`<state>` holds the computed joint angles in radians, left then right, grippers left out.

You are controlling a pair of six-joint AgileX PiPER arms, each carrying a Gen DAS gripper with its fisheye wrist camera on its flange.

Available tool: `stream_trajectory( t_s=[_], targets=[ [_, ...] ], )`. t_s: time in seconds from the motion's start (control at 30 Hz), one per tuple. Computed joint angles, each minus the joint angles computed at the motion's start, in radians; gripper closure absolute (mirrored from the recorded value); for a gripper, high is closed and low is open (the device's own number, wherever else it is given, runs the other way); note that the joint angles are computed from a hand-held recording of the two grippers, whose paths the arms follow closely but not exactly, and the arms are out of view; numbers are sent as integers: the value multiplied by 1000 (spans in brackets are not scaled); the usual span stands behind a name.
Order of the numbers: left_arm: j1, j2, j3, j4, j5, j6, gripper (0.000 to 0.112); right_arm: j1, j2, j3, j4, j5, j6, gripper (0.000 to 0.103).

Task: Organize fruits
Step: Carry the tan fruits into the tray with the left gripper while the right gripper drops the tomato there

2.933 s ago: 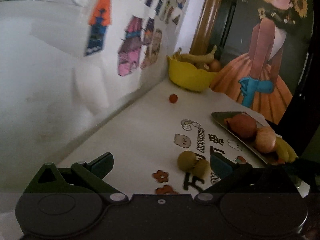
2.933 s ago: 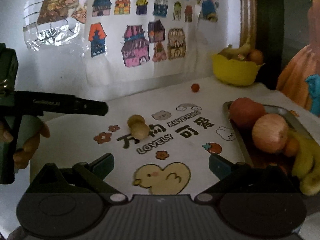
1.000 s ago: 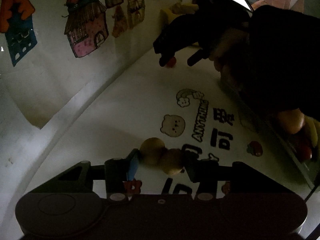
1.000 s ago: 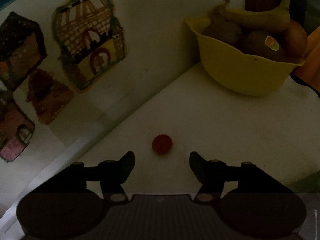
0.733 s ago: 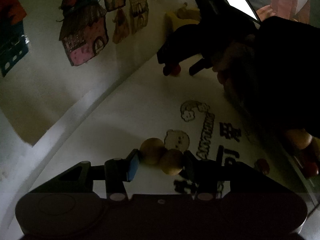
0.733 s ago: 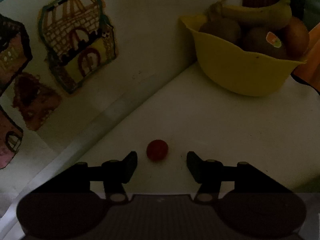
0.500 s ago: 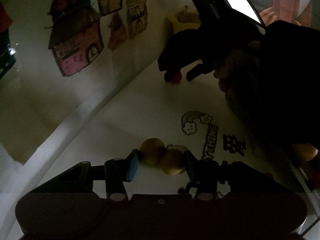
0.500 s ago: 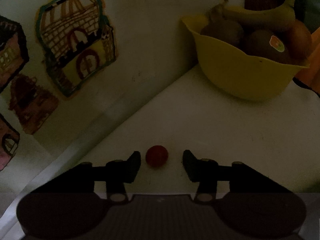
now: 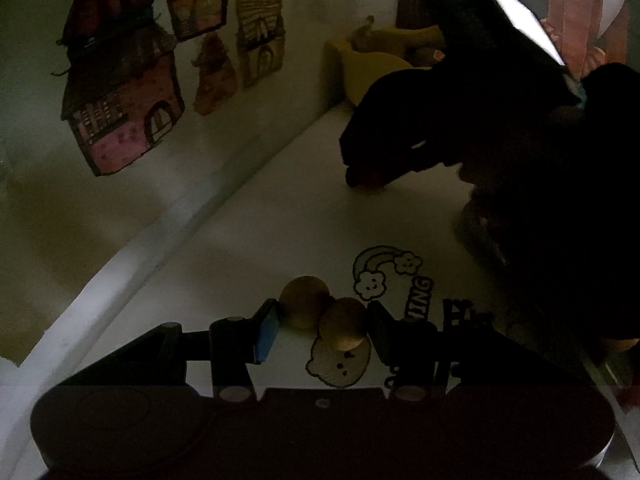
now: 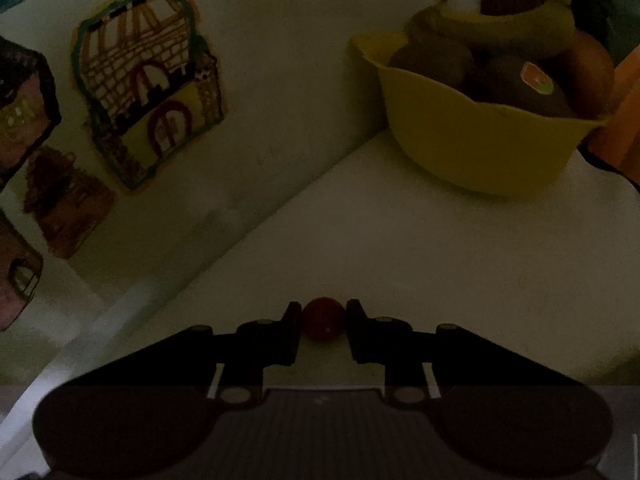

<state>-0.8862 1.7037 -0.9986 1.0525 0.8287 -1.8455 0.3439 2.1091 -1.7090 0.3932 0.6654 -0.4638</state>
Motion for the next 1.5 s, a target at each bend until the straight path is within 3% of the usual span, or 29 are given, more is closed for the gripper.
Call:
stream_trajectory(
  t_s=[0.57, 1.03, 1.5],
  targets=[
    [-104, 58, -172, -1, 73, 68, 63, -241, -267, 215, 227, 164, -222, 76],
    [-282, 198, -438, -31, 111, 164, 63, -598, -507, 406, 315, 287, -418, 76],
    [-378, 310, -563, -95, 121, 216, 63, -865, -591, 561, 326, 403, -588, 76]
  ],
)
